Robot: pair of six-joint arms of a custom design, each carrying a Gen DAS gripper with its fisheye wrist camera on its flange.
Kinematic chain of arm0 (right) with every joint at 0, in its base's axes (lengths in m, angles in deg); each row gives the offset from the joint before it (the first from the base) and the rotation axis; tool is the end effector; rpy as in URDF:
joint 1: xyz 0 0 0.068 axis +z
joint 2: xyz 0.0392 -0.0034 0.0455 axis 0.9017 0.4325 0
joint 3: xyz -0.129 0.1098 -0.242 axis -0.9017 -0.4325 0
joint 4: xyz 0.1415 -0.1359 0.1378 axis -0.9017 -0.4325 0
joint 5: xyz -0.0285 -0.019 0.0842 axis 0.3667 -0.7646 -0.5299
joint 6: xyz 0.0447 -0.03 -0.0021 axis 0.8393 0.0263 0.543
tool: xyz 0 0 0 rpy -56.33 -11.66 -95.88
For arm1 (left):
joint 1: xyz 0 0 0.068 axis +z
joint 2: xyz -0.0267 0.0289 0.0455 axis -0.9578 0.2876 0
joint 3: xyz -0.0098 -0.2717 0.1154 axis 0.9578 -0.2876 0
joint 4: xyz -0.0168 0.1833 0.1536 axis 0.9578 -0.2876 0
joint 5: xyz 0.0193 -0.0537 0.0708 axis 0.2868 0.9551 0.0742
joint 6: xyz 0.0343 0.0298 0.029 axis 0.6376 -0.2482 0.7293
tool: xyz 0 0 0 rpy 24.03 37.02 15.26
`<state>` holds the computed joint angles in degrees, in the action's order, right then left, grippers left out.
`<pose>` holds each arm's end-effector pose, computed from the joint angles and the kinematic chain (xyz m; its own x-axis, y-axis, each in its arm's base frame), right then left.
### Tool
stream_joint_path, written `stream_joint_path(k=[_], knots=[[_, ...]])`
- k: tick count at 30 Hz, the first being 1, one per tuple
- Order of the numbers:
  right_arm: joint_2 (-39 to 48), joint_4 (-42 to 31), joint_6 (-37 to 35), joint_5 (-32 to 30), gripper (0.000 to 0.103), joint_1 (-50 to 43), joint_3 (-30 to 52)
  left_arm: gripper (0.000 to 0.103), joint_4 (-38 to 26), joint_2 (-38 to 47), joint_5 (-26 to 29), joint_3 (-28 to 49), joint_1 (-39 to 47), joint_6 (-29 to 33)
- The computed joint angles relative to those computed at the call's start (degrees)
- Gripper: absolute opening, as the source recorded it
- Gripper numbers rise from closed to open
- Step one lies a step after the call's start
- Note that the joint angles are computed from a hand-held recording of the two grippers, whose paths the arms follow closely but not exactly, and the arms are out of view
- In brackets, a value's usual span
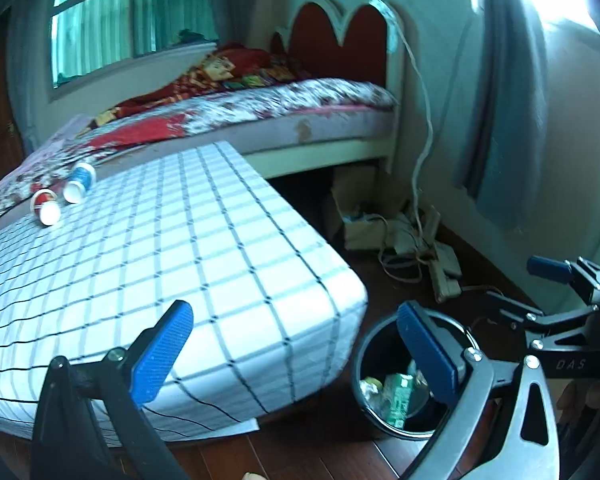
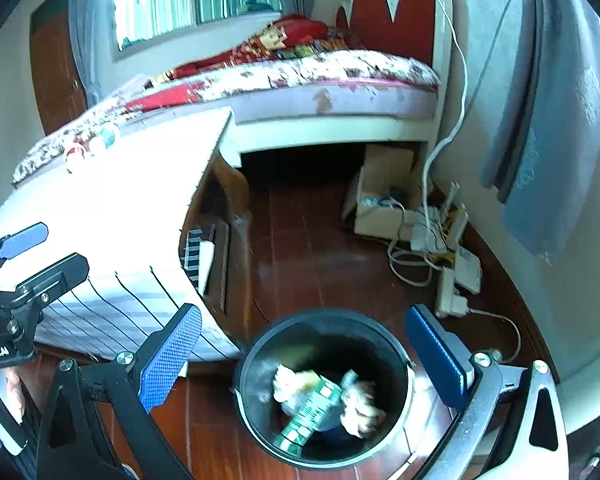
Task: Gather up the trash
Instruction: 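Move both tools back over the table toward the two paper cups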
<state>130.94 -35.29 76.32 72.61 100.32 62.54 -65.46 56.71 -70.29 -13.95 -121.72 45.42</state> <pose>0.1773 0.1117 0.1925 -0.6613 -0.0286 -0.7495 -0.0716 0.9971 0.0252 0.1796 -0.1779 0.2160 -0.5766 0.1390 -0.8051 0.2362 0.9717 -0.0014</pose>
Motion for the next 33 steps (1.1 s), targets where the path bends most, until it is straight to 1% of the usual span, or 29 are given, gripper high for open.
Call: stream_joint_path(k=[6,13,17,22,25,28,30,31,33], knots=[[5.5,2.1,1.4,2.7,0.102,4.8,7.0,0.102,-0.5,-4.2,2.1,-1.1,8.0,4.1],[14.8,2.5,2.6,4.9,0.102,7.9,16.9,0.102,1.0,-6.6,7.2,-2.9,20.8,9.4],[21.1,1.2,2.4,3.2,0.102,8.4,24.0,0.102,1.2,-7.2,10.5,-2.8,28.8,12.6],[28.6,-0.7,0.7,-0.6,0.102,8.5,33.9,0.102,1.0,-6.7,13.9,-1.3,37.8,16.4],[34.4,-3.0,-2.3,-2.8,0.102,8.5,42.1,0.102,1.1,-5.4,16.5,0.3,44.1,19.3],[40.8,-7.2,-5.3,-4.9,0.102,8.4,52.8,0.102,1.6,-3.2,19.3,2.0,50.4,21.8],[46.6,-12.1,-7.2,-7.1,0.102,8.1,63.0,0.102,2.0,-0.4,20.9,4.2,54.4,23.1],[48.6,-13.9,-7.9,-7.6,0.102,8.1,66.7,0.102,2.4,1.7,21.6,5.8,56.5,23.8],[55.4,-19.1,-9.9,-7.0,0.102,8.2,78.8,0.102,3.3,6.1,21.6,9.3,59.2,25.4]])
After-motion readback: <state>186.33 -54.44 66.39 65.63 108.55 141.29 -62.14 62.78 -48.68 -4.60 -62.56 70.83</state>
